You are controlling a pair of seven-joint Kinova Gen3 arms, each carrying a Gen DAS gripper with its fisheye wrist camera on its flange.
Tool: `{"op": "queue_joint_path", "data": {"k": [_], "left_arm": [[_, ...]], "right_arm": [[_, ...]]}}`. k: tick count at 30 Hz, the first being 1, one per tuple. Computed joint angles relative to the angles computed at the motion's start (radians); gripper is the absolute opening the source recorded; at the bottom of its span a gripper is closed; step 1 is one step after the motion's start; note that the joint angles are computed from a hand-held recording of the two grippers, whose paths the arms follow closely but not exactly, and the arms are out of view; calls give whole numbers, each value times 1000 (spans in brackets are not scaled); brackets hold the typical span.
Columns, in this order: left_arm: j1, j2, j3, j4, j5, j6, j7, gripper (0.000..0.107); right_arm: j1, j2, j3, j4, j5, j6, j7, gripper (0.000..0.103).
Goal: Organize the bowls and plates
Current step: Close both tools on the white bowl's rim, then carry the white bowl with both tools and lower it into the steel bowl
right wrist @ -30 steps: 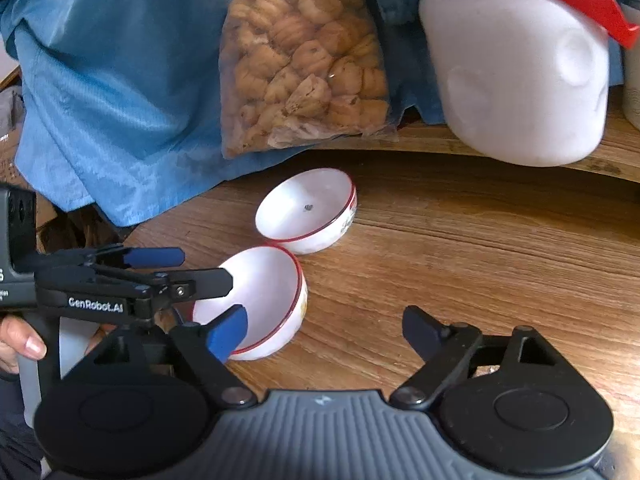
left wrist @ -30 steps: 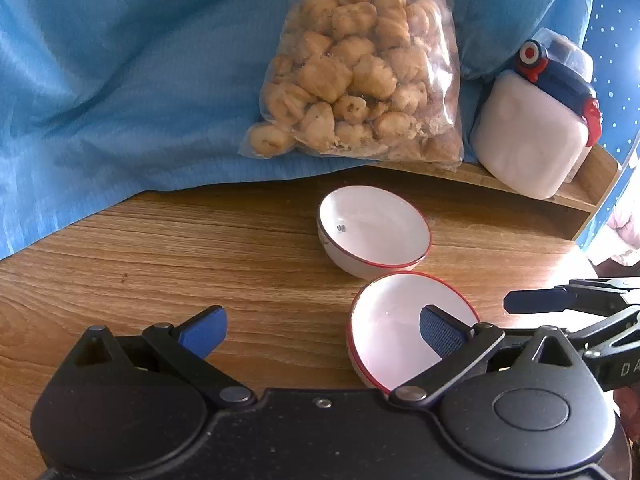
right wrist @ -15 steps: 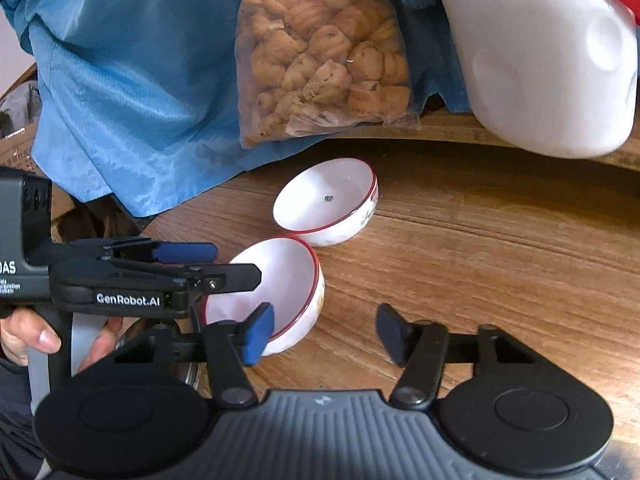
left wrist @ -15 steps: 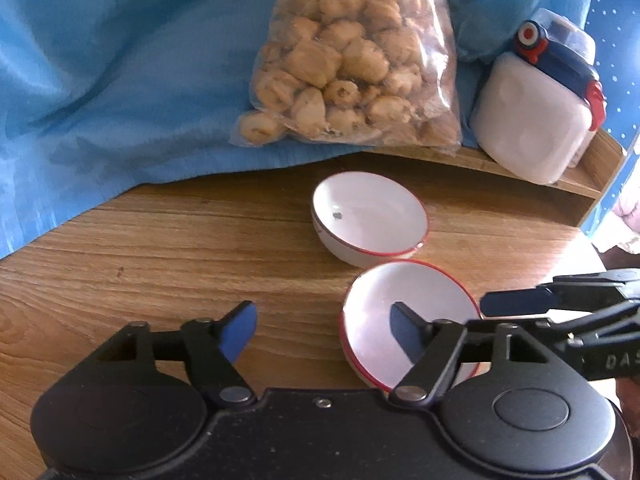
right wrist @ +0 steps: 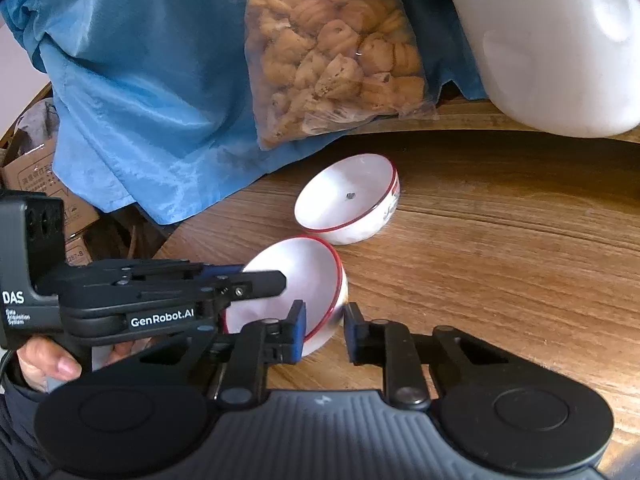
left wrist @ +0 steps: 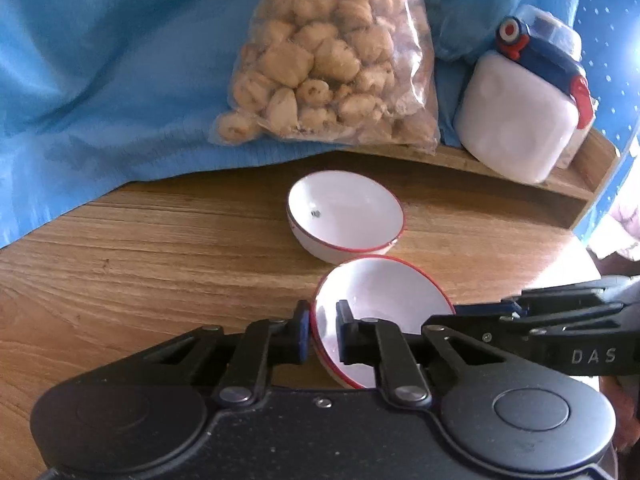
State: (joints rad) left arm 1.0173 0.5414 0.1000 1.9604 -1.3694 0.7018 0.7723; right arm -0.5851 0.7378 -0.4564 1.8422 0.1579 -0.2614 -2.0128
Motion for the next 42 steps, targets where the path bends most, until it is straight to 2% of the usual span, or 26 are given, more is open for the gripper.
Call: {"op": "queue_joint_path", "data": {"k": [2,6,9,13,17,23,32,37,42], "left_arm": [[10,3,-3,-5,2,19,20,7],[25,14,-1,-23,9,56,35,6],[40,14,-7,-20,-22,69,87,7],[74,14,7,-20,-55,142,166,7],[110,3,38,-25,-74,235,193,7],[144,-18,93,-21,-102,302,217,7],[224,-21,145,-14,-86,349,256,7],[258,-25,164,16,-92,348,321,7],[276,-22,176,23,-90,349,327,8]], "right_arm": [[0,1,2,5,-5,-10,-4,22],[-40,-9,48,23,-42,-42,-8,18],[-68,-19,82,43,-72,-76,-9,16],[-139,-49,152,99,-146,-170,5,16],[-197,-93,196,174,-213,-275,41,16],[-263,-179,214,307,-325,-401,88,16],[-419,-291,227,439,-591,-442,217,16],[-465,-307,190,511,-657,-512,194,16],[-533,-328,187,534,-768,-517,232,16]]}}
